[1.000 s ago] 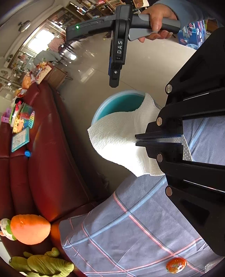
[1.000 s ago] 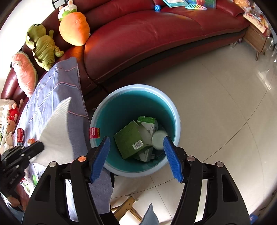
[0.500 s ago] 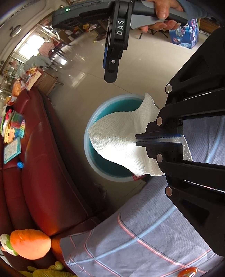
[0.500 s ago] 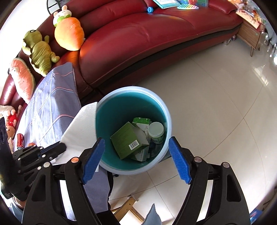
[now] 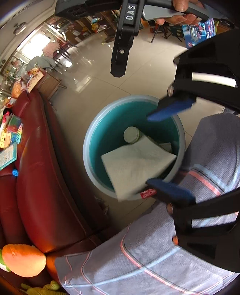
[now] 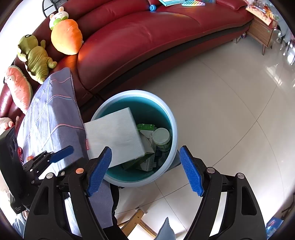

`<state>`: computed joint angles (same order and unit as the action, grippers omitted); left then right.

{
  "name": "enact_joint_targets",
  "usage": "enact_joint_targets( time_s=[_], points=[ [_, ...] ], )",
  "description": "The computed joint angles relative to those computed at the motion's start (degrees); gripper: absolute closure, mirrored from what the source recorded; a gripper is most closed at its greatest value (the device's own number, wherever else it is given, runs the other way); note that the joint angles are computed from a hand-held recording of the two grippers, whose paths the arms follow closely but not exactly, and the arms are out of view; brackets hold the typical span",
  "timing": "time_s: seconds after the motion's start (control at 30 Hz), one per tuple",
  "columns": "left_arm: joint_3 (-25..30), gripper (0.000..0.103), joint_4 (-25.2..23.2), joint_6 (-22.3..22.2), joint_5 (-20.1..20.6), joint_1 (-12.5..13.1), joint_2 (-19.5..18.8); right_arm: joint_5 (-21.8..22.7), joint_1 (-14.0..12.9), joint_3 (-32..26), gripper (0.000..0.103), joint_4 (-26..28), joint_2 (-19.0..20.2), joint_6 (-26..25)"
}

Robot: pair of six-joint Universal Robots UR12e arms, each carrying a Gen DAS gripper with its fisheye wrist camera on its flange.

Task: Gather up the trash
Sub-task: 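Open the left tool to drop the paper towel into the bucket, then bring both open tools back over the table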

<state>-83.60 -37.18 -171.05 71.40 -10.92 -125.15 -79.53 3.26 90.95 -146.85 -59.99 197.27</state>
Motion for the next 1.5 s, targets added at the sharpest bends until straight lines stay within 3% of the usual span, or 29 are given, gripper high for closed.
enact_joint_targets(
  time_s=[0.13, 0.3, 0.37, 0.73, 1.1, 1.5],
  points=[
    [-1.5, 0.012, 1.1, -0.6, 0.3, 0.6, 1.1, 0.2, 0.2, -0.5, 0.028, 0.7, 0.3, -0.2],
    [-3.4, 0.009, 1.3, -1.6, 0.7, 1.5, 2.8, 0.4, 0.6, -1.1, 0.024, 2.3, 0.2, -0.1],
    [-4.5, 0.008, 1.7, -2.3, 0.5, 2.0, 3.7, 0.3, 0.9, -1.1, 0.019, 2.8, 0.0, 0.0],
    [-11.0, 0.004, 5.3, -4.8, 2.0, 5.0, 9.1, 1.3, 4.2, -1.5, 0.018, 4.4, -1.0, -2.4],
    [-21.1, 0.004, 11.8, -6.3, 4.7, 10.2, 16.7, 0.9, 9.2, -2.7, 0.018, 5.3, -1.3, -4.6],
    [-31.3, 0.004, 17.3, -7.1, 5.8, 17.8, 24.3, 2.3, 15.8, -7.2, 0.018, 9.5, 0.7, -9.1]
  ],
)
